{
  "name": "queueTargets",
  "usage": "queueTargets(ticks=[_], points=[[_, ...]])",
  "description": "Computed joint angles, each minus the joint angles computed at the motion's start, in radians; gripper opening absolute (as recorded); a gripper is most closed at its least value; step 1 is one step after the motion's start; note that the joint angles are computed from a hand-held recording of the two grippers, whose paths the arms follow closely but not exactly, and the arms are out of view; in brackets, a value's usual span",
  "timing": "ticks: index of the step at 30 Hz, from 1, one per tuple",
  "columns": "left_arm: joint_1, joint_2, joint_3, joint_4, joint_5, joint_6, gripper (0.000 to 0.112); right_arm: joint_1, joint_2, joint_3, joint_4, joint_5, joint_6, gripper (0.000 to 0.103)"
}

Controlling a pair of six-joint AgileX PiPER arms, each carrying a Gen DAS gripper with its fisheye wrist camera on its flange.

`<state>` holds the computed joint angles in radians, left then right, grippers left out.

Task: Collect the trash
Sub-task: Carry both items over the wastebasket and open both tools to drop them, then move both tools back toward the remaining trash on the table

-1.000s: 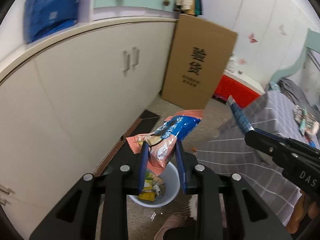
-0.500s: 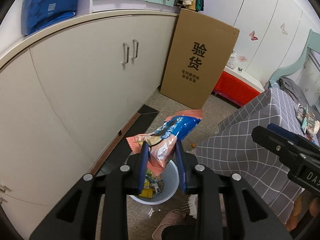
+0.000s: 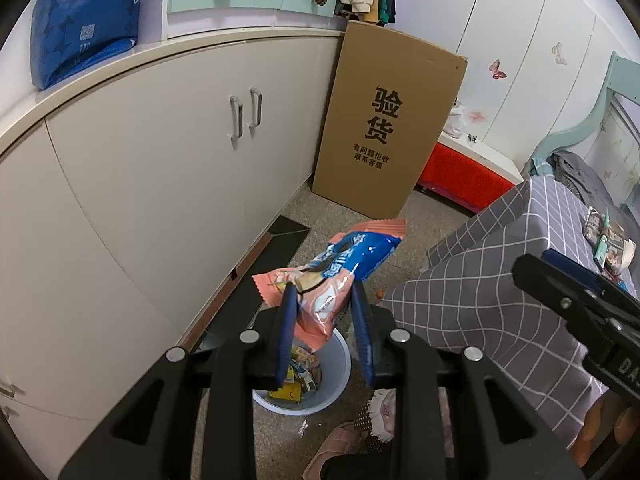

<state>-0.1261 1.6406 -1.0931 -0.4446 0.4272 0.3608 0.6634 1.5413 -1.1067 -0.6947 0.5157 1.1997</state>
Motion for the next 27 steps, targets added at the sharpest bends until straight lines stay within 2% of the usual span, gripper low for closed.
queueTargets(ticks=[2,3,5,8,12,18,24,27], points=[[0.001,0.019,-0.025,-0.013,0.025,0.0,0.033,0.006,-0.014,0.013,-0.038,0.001,0.045,0.066],[0.005,0.035,-0.045,-0.03,0.049,0.002,0.045,0.007,-0.02,0.018,-0.048,0.002,0.058,0.066],[0.009,0.071,-0.084,-0.009,0.083,-0.07,0.064,0.007,-0.035,0.031,-0.058,0.0,0.073,0.066],[-0.003,0.072,-0.085,0.043,0.076,-0.14,0.064,0.01,-0.049,0.038,-0.07,0.012,0.087,0.066],[-0.01,0.011,-0.031,-0.001,0.051,-0.119,0.064,0.007,-0.082,0.067,-0.088,0.024,0.117,0.067],[-0.067,-0.081,-0.003,0.036,0.046,-0.165,0.064,0.004,-0.172,0.133,-0.103,0.047,0.147,0.067],[-0.238,-0.152,-0.004,0.209,0.029,-0.335,0.065,-0.007,-0.388,0.264,-0.124,0.129,0.178,0.068],[-0.343,-0.159,-0.023,0.286,0.033,-0.418,0.068,-0.022,-0.537,0.339,-0.127,0.207,0.174,0.07]])
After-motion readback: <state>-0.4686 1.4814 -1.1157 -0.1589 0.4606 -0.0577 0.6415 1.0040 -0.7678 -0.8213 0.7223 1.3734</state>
